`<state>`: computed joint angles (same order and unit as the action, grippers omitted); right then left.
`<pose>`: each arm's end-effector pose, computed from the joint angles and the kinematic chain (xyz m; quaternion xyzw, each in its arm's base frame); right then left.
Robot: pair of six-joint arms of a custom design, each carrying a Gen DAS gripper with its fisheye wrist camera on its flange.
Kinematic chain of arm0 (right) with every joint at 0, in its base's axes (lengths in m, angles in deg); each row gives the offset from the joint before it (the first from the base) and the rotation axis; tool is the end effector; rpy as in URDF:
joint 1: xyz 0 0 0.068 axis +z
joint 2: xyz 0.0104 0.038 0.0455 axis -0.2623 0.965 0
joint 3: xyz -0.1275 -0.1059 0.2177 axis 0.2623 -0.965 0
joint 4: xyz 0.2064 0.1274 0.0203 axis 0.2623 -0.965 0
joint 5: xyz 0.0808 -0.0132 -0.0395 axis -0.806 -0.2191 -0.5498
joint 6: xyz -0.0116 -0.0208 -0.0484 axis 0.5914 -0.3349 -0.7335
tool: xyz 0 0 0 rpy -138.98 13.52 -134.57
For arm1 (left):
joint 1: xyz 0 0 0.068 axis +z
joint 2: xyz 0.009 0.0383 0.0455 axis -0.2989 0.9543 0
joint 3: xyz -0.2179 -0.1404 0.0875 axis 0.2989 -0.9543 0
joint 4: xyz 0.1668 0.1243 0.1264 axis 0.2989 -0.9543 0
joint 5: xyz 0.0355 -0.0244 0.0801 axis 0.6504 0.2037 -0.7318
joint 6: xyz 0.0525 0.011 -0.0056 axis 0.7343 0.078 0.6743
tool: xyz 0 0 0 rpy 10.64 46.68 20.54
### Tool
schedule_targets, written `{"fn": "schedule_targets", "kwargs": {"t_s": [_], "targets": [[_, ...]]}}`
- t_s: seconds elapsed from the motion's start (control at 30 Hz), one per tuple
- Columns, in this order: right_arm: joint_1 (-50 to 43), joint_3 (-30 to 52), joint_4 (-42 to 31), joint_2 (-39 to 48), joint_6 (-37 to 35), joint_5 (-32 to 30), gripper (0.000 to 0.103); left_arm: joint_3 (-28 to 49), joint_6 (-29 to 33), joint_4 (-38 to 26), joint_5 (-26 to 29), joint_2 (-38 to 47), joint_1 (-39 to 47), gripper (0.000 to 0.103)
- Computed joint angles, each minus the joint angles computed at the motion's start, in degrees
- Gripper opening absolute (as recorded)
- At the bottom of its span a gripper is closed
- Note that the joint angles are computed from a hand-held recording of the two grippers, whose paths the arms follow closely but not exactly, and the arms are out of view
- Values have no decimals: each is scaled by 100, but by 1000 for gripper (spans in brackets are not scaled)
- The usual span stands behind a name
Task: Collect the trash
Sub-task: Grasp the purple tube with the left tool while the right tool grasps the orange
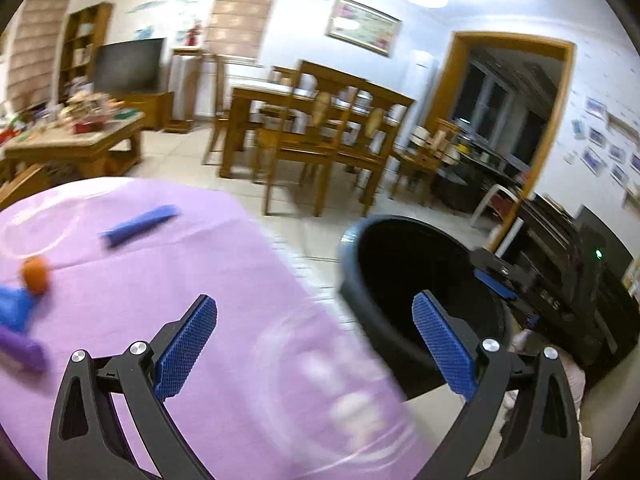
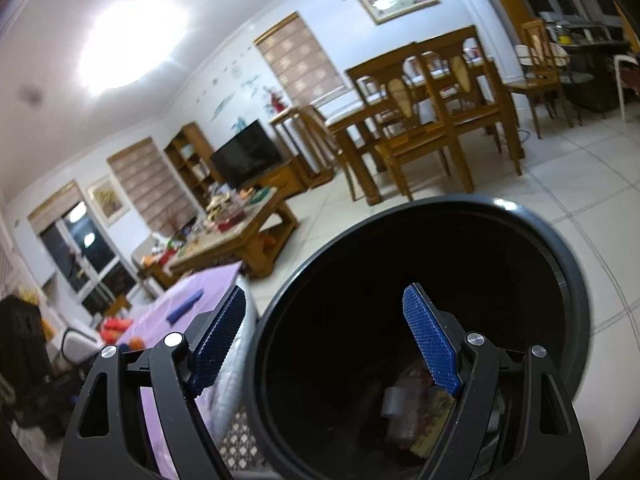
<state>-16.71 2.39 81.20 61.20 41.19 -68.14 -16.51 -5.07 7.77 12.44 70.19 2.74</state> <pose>0.3602 0.0133 0.1050 -0.0938 0.8415 0.3211 0.4241 0.2317 0.0713 0.1265 -0.0946 0.8750 -0.0919 0.4658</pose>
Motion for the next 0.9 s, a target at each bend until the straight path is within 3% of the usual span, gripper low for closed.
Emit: {"fn": "schedule_targets", "kwargs": {"t_s": [0.2,0.3,0.5,0.63,0.8,0.83,0.9], "targets": [[718,-98,-203,-127,-209,269,80,301,1013,-920,575,-8,1716,98],[1166,-118,-274,-191,-171,382,80,881,1766,-1631,871,428,2533,98],[1999,-50,-604,-420,-188,687,80,2488,3371,-3337,596,1531,2989,98],[2508,26,-900,-588,-376,873,80,3072,4434,-4014,698,2024,3391,98],[3294,800,-1883,-572,-745,927,80,3146,5417,-4230,494,2373,3506,97],[3429,981,-2044,-532,-759,940,80,2982,5584,-4036,528,2347,3557,97],[3812,1558,-2419,-319,-773,1016,80,2975,5845,-4243,737,2351,3661,97]]}}
